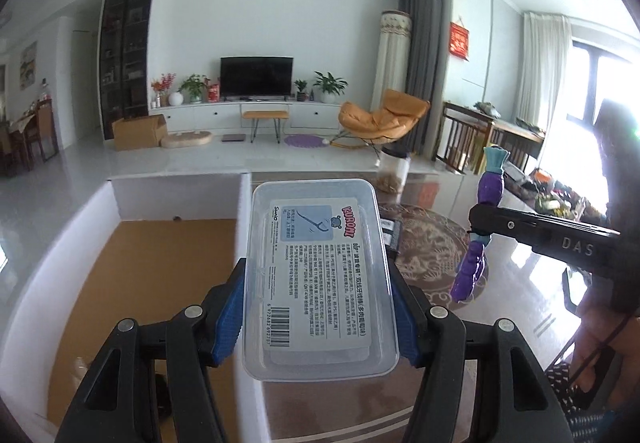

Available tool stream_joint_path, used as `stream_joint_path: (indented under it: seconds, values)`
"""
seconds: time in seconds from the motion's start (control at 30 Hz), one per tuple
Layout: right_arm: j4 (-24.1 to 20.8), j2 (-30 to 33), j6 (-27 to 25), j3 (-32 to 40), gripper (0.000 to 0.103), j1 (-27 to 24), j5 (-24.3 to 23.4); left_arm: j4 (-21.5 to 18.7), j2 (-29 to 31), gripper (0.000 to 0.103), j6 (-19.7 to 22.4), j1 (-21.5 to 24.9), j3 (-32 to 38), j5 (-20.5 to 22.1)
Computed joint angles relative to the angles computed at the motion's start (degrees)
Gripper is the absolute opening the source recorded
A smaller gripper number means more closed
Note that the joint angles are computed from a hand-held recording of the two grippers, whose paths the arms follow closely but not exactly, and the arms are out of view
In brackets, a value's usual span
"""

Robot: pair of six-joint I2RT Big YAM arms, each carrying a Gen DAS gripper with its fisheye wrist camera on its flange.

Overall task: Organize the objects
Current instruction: 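Release the clear box into the bin with the left gripper while the right holds the toy, then open the right gripper over the bin to drop the purple toy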

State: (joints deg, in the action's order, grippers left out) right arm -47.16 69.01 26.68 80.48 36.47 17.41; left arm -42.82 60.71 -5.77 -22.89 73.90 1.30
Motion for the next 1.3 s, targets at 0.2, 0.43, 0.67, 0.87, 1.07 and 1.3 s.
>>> stream_joint_path:
  seconds: [0.2,0.43,0.67,0.87,1.07,1.3]
  values:
    - [1.0,8.1,-1.5,11.2,0.019,4.9,-7.3,-4.0,-0.1,0.062,1.6,10.3,2.9,2.7]
    - [-1.9,20.3,-2.0,24.2,0.019,8.3,-17.8,-9.2,3.0,0.062,4.6,21.3,4.2,2.7]
    - [-7.9,32.2,-2.0,32.6,0.019,8.9,-24.5,-13.3,7.3,0.062,6.2,26.6,3.6,0.8]
    - [-14.3,39.2,-4.4,38.0,0.065,9.2,-23.0,-17.4,11.1,0.088,4.4,27.1,5.4,-2.3]
    - [-4.9,32.2,-6.2,28.7,0.085,8.4,-16.7,-14.1,9.6,0.103,2.7,25.3,3.9,-8.2]
    - [9.8,17.4,-6.4,10.0,0.101,7.2,-2.5,-8.0,6.5,0.103,2.3,21.0,2.1,-11.0]
